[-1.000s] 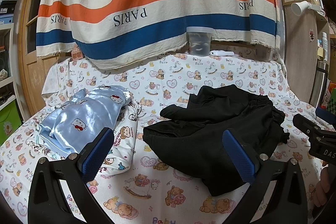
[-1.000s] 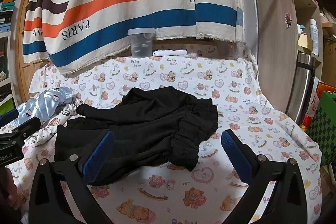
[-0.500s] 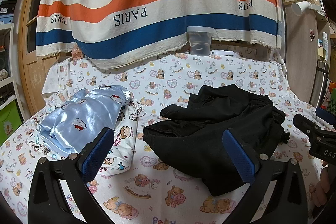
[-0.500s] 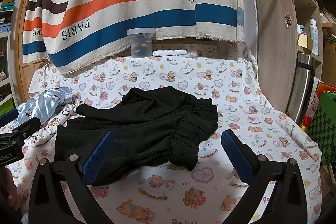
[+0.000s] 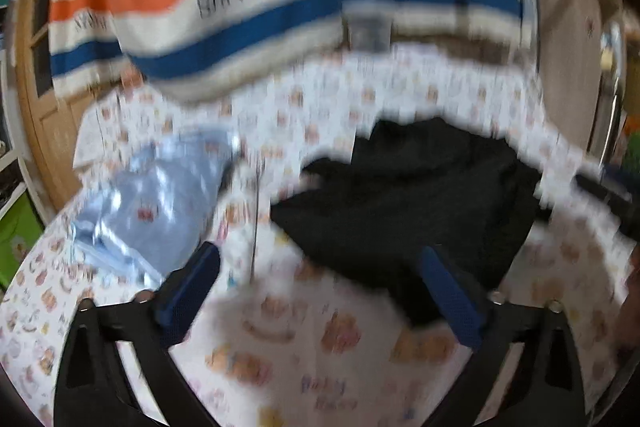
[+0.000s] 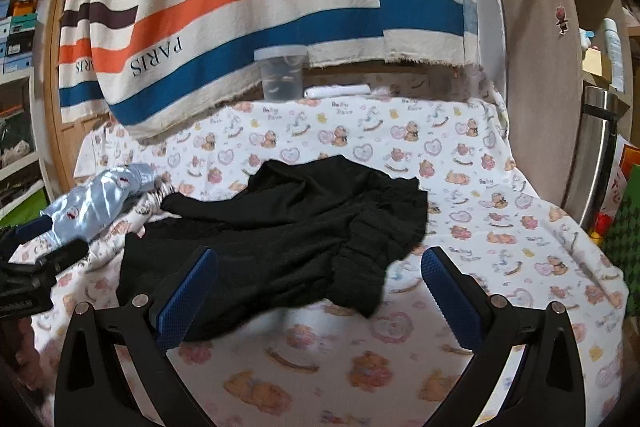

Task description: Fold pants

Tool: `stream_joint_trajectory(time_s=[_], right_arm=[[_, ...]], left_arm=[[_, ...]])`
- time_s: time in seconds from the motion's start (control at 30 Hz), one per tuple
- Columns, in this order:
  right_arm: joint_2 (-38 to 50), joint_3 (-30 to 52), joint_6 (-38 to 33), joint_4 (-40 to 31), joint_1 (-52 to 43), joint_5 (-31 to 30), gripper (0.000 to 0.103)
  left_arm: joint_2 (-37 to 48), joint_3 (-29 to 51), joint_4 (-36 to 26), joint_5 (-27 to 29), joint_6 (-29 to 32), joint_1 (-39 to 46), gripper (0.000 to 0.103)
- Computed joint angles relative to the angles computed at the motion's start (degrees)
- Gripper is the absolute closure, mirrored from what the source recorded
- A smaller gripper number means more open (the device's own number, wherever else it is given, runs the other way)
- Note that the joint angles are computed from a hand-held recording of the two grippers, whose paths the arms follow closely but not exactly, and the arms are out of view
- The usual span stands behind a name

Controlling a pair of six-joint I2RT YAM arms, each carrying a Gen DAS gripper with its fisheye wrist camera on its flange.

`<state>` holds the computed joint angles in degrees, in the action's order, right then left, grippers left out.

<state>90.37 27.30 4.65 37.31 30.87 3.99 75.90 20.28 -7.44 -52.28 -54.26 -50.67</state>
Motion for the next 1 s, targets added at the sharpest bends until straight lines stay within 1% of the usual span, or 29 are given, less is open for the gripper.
stream_joint_trajectory(time_s=[0.03, 0.07, 0.1, 0.13, 0.17, 0.2, 0.23, 0.33, 0.37, 0.4, 0.47, 0.57, 0.6, 0.63, 0.67, 0.7, 0.73, 0.77, 0.8, 0.83, 0.87, 0.93, 1.0], right_arm=[[-1.15, 0.99, 0.1, -3.43, -1.41, -1.29, 0.001], [-2.06, 2.22, 0.7, -7.11, -3.21, -3.57, 0.001], [-2.55, 3.82, 1.6, -11.02, -5.65, -7.4, 0.003], [-2.37, 5.22, 2.12, -13.68, -7.71, -10.98, 0.006], [-1.56, 7.05, 2.08, -16.75, -9.72, -14.56, 0.015], [-0.63, 8.6, 1.6, -19.02, -10.61, -15.87, 0.022], [0.37, 10.01, 1.0, -20.97, -11.08, -16.42, 0.025], [4.23, 13.49, -2.04, -24.3, -11.29, -17.39, 0.029], [5.77, 14.89, -2.17, -25.23, -11.25, -17.7, 0.034], [7.16, 16.36, -2.14, -26.35, -11.3, -17.93, 0.039], [10.94, 20.14, -2.62, -29.35, -11.51, -19.39, 0.047], [15.96, 25.31, -3.27, -33.4, -11.47, -21.3, 0.048], [17.75, 27.04, -3.13, -34.64, -11.48, -22.46, 0.05], [19.6, 28.79, -2.88, -35.91, -11.59, -24.13, 0.052], [20.65, 29.7, -2.34, -36.39, -11.54, -24.61, 0.059], [21.0, 29.65, -1.59, -35.53, -11.2, -23.98, 0.064], [21.04, 29.34, -1.31, -34.54, -10.93, -23.19, 0.083], [20.94, 28.83, -1.01, -33.22, -10.63, -22.2, 0.092], [20.39, 27.81, -0.11, -31.73, -10.59, -21.5, 0.094], [19.6, 26.93, 0.04, -31.03, -10.78, -21.48, 0.095], [18.29, 25.8, -0.32, -30.49, -10.79, -20.65, 0.095], [14.65, 22.5, -1.19, -28.61, -10.81, -16.99, 0.096], [9.3, 18.54, -1.57, -27.76, -11.79, -14.0, 0.096]], left_arm=[[-0.64, -0.55, 0.66, 4.03, 1.04, 1.69, 0.023], [-1.68, -1.66, 2.76, 8.69, 2.85, 3.91, 0.026], [-2.22, -2.69, 4.93, 12.75, 4.15, 5.95, 0.029], [-2.31, -3.51, 6.83, 16.38, 4.76, 7.87, 0.034], [-2.3, -4.16, 8.36, 19.59, 5.09, 9.77, 0.036], [-1.83, -4.56, 9.73, 21.18, 5.07, 10.48, 0.042], [-1.2, -4.63, 10.72, 22.38, 5.23, 10.95, 0.044], [1.22, -3.44, 11.61, 24.99, 6.02, 11.66, 0.044], [2.17, -2.6, 11.64, 26.07, 6.71, 12.17, 0.044], [3.07, -2.06, 11.78, 26.6, 6.81, 12.14, 0.044], [4.17, -1.21, 12.22, 27.81, 7.62, 13.38, 0.044], [6.15, 0.49, 12.36, 29.09, 8.93, 15.19, 0.045], [6.19, 0.46, 13.27, 29.65, 9.36, 15.61, 0.048], [6.2, 0.76, 13.18, 29.01, 9.34, 15.5, 0.054], [6.29, 1.22, 13.23, 28.32, 9.72, 15.28, 0.061], [6.13, 1.38, 13.7, 28.99, 10.6, 15.48, 0.077], [5.98, 1.62, 14.06, 30.28, 11.26, 15.66, 0.091], [5.98, 1.85, 14.27, 30.64, 11.38, 15.55, 0.095], [6.17, 2.44, 13.99, 29.95, 11.28, 14.99, 0.098], [6.13, 3.15, 12.95, 28.31, 11.14, 13.91, 0.099], [5.73, 3.95, 11.18, 25.88, 11.02, 12.44, 0.099], [4.66, 4.87, 8.57, 22.6, 10.68, 10.4, 0.099], [2.3, 4.74, 6.67, 21.19, 10.36, 9.12, 0.099]])
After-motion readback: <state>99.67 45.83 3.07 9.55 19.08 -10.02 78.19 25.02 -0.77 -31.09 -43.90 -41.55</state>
